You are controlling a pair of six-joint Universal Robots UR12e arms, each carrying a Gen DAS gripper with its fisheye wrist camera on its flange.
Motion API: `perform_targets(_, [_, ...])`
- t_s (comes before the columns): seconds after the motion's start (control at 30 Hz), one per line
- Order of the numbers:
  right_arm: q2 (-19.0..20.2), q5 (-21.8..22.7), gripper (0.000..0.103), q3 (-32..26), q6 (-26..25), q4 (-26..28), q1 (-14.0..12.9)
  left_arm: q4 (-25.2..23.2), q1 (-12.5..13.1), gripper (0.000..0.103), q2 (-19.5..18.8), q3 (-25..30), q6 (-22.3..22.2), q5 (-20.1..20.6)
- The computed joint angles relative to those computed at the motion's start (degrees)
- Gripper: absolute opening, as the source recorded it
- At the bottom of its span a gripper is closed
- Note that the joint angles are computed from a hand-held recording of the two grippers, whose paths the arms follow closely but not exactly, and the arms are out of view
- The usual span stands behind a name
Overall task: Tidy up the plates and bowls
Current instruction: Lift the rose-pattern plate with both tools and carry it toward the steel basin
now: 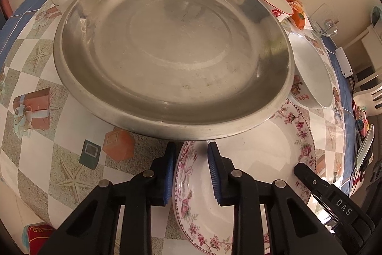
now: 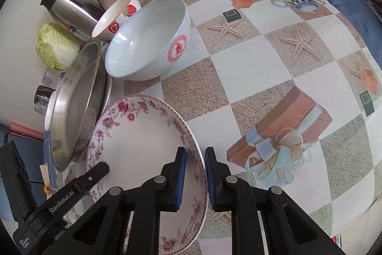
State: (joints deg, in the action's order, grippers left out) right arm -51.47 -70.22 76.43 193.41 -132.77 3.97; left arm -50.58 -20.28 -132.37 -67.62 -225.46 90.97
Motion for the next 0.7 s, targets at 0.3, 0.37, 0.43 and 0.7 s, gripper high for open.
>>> perform_targets(0.3, [-0.91,0.36,0.017,1.55,2.66,-0.73,-0.96,-0.71,-0.32,0.026,-0.93,1.49,4.00,-1.59])
perform_targets(0.37, [-1.13,0.54,0.017,1.87,3.26,-0.88,-1.26,-0.90,-0.37,0.026,-1.07,1.75,4.80,-1.82])
perform_targets(0.43, [-1.34,0.76,0.017,2.25,3.66,-1.03,-1.54,-1.11,-0.34,0.026,-1.19,1.96,5.58,-2.02])
perform_targets(0.7, [-1.39,0.50,0.017,2.34,5.13,-1.18,-1.52,-2.55,-0.52,0.026,-2.58,4.55,6.83,-2.02])
